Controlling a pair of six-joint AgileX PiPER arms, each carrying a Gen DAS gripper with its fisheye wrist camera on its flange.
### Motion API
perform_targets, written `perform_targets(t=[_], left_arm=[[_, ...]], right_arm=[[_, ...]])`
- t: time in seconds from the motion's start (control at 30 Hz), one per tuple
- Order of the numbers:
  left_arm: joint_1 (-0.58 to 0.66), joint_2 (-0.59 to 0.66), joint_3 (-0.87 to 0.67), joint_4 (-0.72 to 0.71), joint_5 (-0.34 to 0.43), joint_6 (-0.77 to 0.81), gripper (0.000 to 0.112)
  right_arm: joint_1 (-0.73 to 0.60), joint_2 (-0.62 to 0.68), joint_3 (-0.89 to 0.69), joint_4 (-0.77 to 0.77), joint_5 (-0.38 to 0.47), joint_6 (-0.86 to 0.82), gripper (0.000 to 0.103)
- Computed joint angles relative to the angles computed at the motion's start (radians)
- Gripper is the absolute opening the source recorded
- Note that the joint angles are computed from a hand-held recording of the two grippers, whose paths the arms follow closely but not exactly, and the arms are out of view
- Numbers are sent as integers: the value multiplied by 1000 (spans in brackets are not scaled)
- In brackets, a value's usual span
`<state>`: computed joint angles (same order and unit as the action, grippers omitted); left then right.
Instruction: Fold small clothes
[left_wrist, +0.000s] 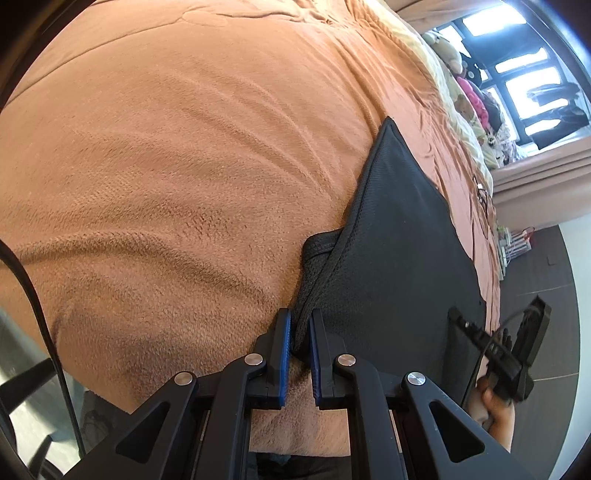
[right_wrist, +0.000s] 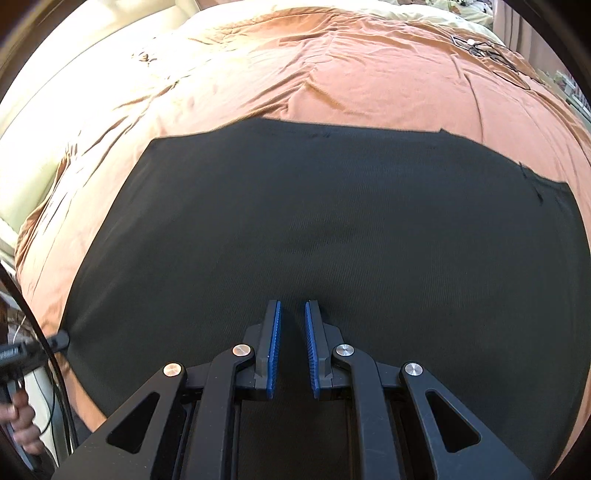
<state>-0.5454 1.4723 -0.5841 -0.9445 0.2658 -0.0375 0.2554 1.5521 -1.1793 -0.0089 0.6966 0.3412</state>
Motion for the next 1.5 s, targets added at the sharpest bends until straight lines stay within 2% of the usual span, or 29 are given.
perform_targets(t=[0.27, 0.5, 0.6, 0.77, 1.1, 1.3, 1.37, 1.5], left_arm=[[-22, -1, -3, 89, -15, -127, 10], [-16, 8, -9, 60, -10, -94, 9], [-12, 7, -8, 57, -7, -82, 9], [12, -10, -1, -43, 21, 35, 8], [52, -89, -21, -234, 96, 270, 7], [-3, -110, -159, -34, 123, 94, 7], [-28, -100, -214, 46, 129, 21, 7], [-85, -64, -337, 187, 150, -100, 7]], right_arm=[[-66, 152, -201, 5, 56, -52, 10], [-90, 284, -391, -18, 123, -48, 10], [-91, 282, -403, -10, 127, -43, 10], [-77, 172, -292, 19, 106, -79, 11], [-9, -72, 42, 133, 44, -109, 11], [21, -199, 206, 189, 1, -106, 11], [35, -242, 249, 163, -13, -76, 11], [42, -321, 326, 210, -26, -95, 11]])
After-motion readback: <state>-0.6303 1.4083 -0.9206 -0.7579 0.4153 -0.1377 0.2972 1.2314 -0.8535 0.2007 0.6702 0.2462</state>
